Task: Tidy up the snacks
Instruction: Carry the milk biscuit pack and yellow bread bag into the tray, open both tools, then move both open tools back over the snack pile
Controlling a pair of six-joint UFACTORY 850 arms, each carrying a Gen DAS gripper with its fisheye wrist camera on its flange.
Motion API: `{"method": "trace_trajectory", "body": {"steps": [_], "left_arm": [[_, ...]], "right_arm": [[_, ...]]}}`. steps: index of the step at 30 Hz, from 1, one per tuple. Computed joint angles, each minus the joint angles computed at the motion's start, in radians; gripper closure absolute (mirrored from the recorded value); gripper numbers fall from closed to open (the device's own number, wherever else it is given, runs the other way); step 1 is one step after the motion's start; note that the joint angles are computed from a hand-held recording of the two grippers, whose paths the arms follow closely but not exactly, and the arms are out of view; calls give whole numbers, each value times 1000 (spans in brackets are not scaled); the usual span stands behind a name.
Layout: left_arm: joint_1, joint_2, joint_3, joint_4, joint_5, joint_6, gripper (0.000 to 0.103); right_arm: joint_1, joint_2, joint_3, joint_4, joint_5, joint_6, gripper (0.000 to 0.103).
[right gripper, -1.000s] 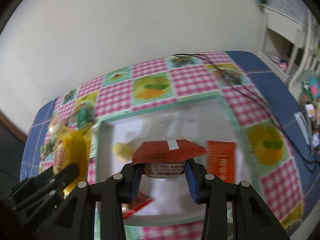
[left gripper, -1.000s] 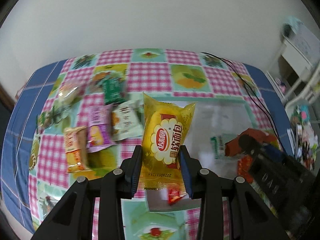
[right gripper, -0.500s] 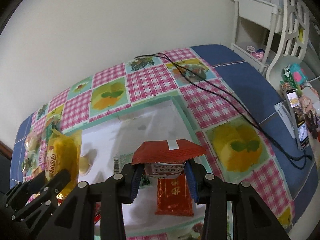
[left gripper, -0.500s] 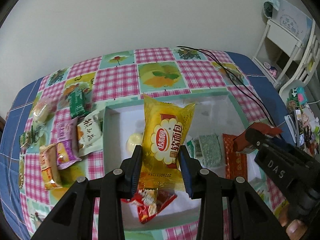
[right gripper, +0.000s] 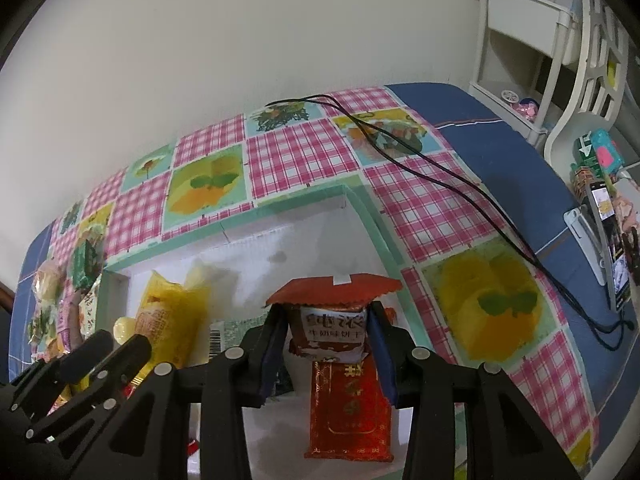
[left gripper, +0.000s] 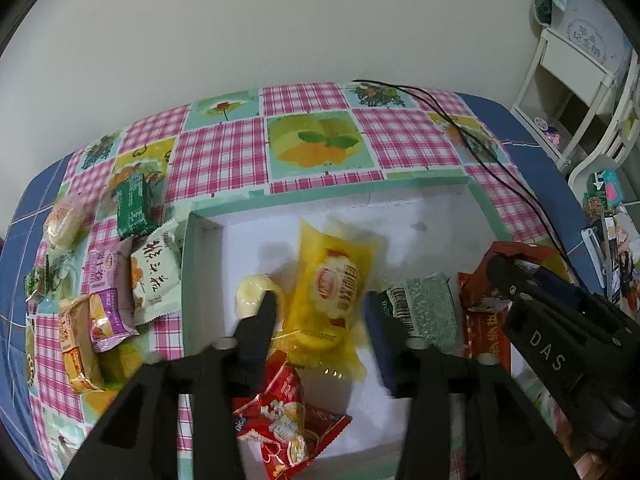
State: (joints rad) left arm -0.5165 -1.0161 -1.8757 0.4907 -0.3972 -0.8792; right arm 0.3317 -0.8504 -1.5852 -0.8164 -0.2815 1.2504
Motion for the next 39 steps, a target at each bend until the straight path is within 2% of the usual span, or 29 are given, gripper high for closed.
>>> {"method": "trace_trajectory", "body": {"steps": [2, 6, 10, 12, 14, 19, 22, 26, 39], "left_arm": [[2, 11, 11, -18, 6, 13, 43], [5, 29, 27, -34, -19, 18, 43], [13, 52, 54, -46, -45, -4, 26], [19, 65, 73, -43, -60, -26, 25], [26, 79, 96, -33, -77, -55, 17], [38, 110, 149, 32, -117, -151, 7], [48, 132, 187, 51, -119, -197, 3], [64, 160, 231, 31, -98, -216, 2], [111, 208, 306, 4, -32, -212, 2]], "right_arm": [[2, 7, 5, -33, -7, 33, 48], [2, 24, 16, -27, -5, 32, 46], [13, 30, 9, 95, -61, -93, 38], [19, 33, 9, 167, -84, -163, 34], [27, 41, 16, 194, -102, -194, 30], [53, 72, 54, 160, -126, -165, 16], [65, 94, 85, 175, -112, -160, 9], [76, 102, 96, 185, -109, -166, 1], [119, 67, 35, 230, -131, -215, 0]]}}
